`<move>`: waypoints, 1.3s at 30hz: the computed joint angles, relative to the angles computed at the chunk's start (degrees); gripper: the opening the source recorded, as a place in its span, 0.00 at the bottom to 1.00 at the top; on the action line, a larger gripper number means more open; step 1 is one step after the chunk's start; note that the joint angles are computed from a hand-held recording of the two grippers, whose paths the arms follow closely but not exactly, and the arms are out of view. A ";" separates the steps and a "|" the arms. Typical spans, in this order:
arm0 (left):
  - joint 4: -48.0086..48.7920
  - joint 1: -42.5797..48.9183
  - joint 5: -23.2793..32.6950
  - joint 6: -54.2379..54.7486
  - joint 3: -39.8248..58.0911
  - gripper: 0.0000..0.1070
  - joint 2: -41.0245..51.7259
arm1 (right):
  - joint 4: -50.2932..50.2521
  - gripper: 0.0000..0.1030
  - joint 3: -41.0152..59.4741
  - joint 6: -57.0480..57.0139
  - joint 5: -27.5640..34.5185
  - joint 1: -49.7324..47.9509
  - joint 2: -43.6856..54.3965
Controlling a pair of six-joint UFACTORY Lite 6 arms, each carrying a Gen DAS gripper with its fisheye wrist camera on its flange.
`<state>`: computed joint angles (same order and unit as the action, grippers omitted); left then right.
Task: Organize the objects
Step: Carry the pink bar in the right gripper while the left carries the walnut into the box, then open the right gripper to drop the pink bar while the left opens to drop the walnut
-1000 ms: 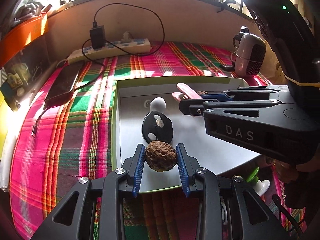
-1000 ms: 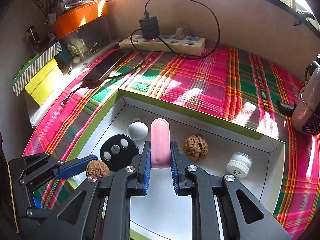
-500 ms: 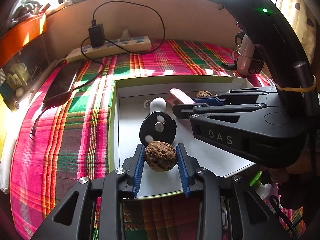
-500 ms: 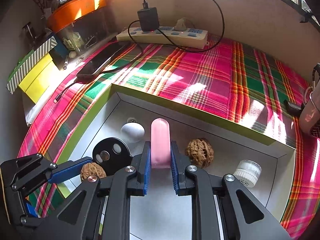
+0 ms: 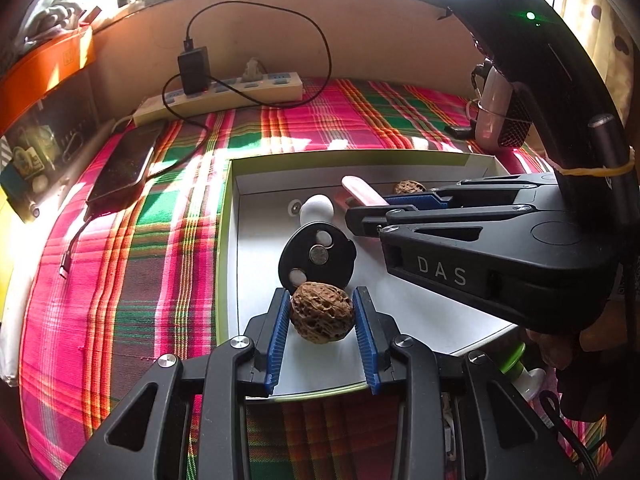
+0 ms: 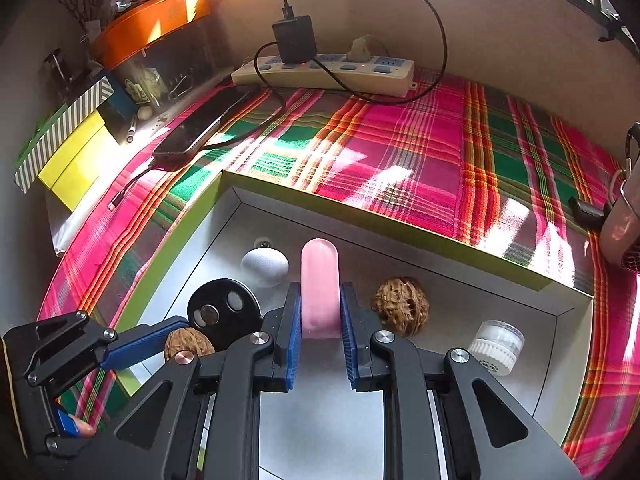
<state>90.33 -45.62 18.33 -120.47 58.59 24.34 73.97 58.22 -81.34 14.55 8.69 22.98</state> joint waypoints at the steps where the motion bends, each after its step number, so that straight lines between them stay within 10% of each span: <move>1: -0.19 -0.04 0.00 0.17 0.08 0.28 0.05 | -0.03 0.19 -0.05 0.04 -0.05 0.03 -0.07; 39: -2.41 -6.10 6.08 -1.45 -8.41 0.29 -10.03 | 13.06 0.29 -14.47 -10.11 0.62 -0.90 -17.03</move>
